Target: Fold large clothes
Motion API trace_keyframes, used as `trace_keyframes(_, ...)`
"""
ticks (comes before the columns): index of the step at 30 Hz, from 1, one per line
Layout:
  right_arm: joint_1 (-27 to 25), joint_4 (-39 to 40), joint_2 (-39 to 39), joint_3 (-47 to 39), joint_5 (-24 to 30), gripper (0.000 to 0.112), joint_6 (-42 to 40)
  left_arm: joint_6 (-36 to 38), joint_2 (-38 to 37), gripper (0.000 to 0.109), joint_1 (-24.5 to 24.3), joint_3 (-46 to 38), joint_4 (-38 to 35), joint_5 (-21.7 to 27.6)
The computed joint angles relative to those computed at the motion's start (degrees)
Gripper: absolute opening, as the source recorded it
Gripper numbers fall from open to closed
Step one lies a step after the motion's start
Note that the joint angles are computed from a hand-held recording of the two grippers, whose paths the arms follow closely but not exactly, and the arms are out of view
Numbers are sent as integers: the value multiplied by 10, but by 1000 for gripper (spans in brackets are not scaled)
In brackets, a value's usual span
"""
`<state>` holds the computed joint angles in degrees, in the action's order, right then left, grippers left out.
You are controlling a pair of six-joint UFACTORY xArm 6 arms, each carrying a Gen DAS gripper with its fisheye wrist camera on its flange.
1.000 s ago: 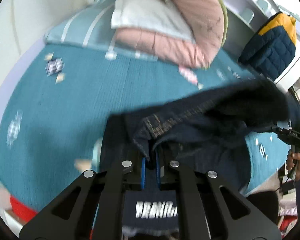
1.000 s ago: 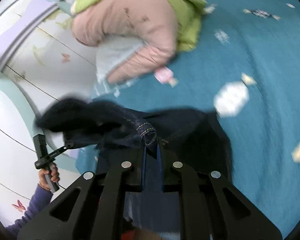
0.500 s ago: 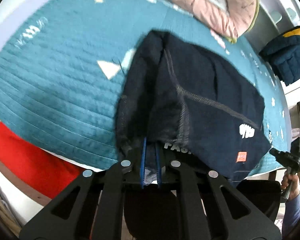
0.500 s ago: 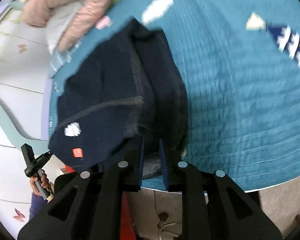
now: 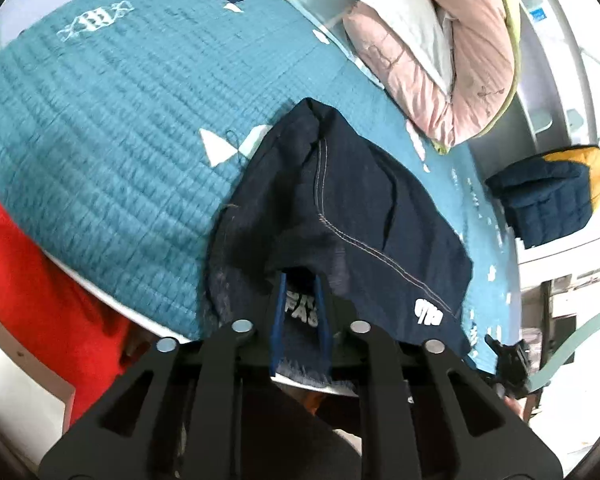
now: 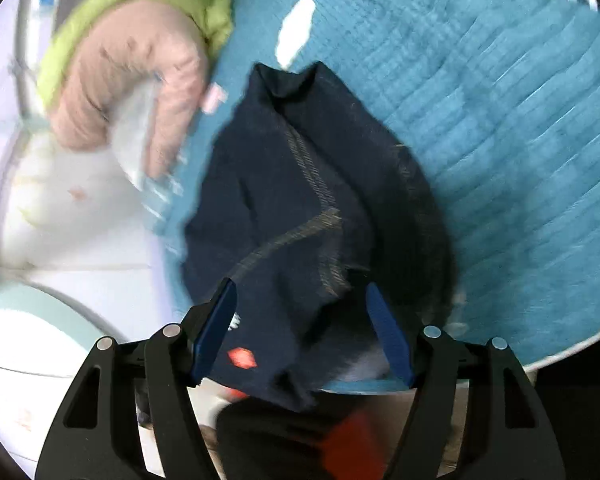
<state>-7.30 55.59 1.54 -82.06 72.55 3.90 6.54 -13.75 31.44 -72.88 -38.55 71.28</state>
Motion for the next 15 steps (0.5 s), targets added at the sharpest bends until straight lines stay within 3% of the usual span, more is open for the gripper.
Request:
trace_keyframes(1, 4, -1, 3, 0, -3, 64, 3, -3, -11, 41, 9, 9, -10, -7)
trace_keyframes(2, 6, 0, 5, 0, -4, 64, 4, -8, -20, 53, 15, 17, -14, -18)
trace_keyframes(3, 10, 2, 7, 0, -5, 64, 5, -16, -33, 76, 20, 30, -18, -39)
trace_keyframes(4, 15, 2, 8, 1, -12, 64, 4, -20, -39, 85, 22, 35, -17, -51)
trace_keyframes(8, 16, 9, 10, 0, -22, 64, 0, -43, -9, 85, 9, 17, -18, -33)
trace_keyframes(15, 25, 12, 2, 17, -43, 55, -1, -53, 36, 85, -73, -1, -9, -47)
